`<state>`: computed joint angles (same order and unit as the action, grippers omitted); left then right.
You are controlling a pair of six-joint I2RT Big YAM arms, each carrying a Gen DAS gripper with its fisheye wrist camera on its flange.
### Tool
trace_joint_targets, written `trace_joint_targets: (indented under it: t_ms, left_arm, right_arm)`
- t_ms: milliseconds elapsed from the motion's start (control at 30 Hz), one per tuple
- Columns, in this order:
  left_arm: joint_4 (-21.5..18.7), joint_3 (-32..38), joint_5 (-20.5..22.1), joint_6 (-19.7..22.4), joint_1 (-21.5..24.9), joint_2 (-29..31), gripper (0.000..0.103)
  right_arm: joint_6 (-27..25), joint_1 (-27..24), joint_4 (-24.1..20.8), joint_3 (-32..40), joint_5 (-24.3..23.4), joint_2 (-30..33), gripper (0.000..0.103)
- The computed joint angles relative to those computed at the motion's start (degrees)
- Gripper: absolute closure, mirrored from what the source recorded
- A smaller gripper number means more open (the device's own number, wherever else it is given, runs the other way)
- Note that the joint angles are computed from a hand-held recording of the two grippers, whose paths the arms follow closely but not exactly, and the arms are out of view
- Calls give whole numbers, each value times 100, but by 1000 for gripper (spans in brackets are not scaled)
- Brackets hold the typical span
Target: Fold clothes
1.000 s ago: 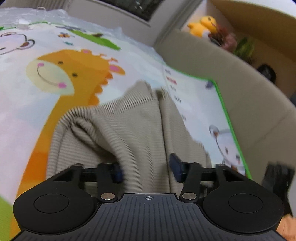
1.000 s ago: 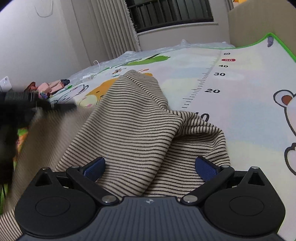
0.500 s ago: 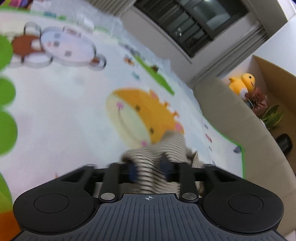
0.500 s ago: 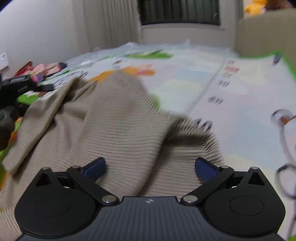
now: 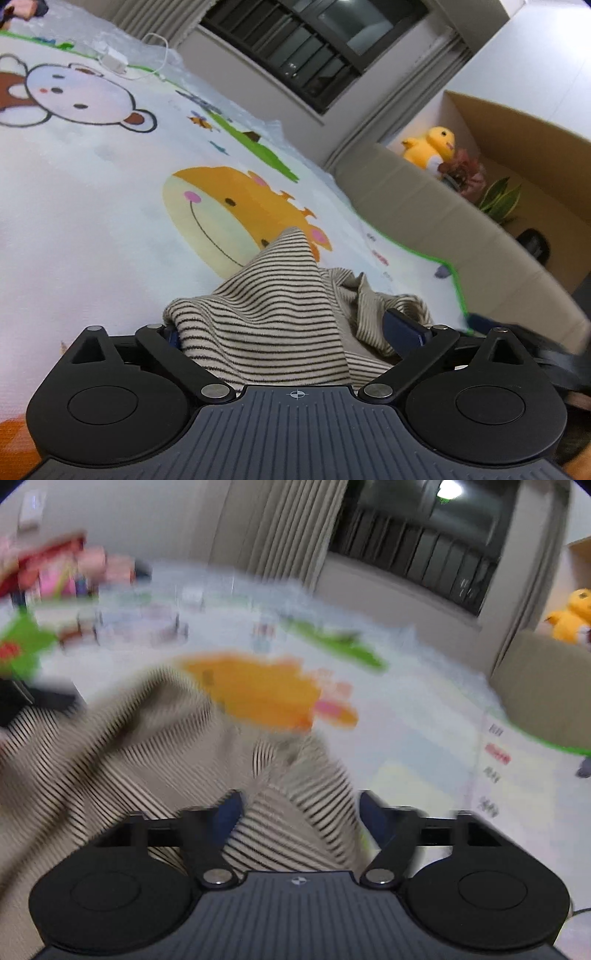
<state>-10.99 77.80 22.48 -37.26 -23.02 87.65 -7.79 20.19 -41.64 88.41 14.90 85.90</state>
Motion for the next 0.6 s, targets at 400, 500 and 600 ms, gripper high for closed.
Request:
trace_joint_targets:
  t_ms: [400,500,600]
  left_arm:
    - [1286,-482,597,-837,220,-30,0]
    - [1276,-466,599,-843,223,-13,0]
    - [1266,-454,578,-808,216,4,0]
  right_arm:
    - [281,-1036,432,458,841,661,89]
    - [770,-1199,416,303,648,591,87]
    - [945,-1249,562,49,491,227,82]
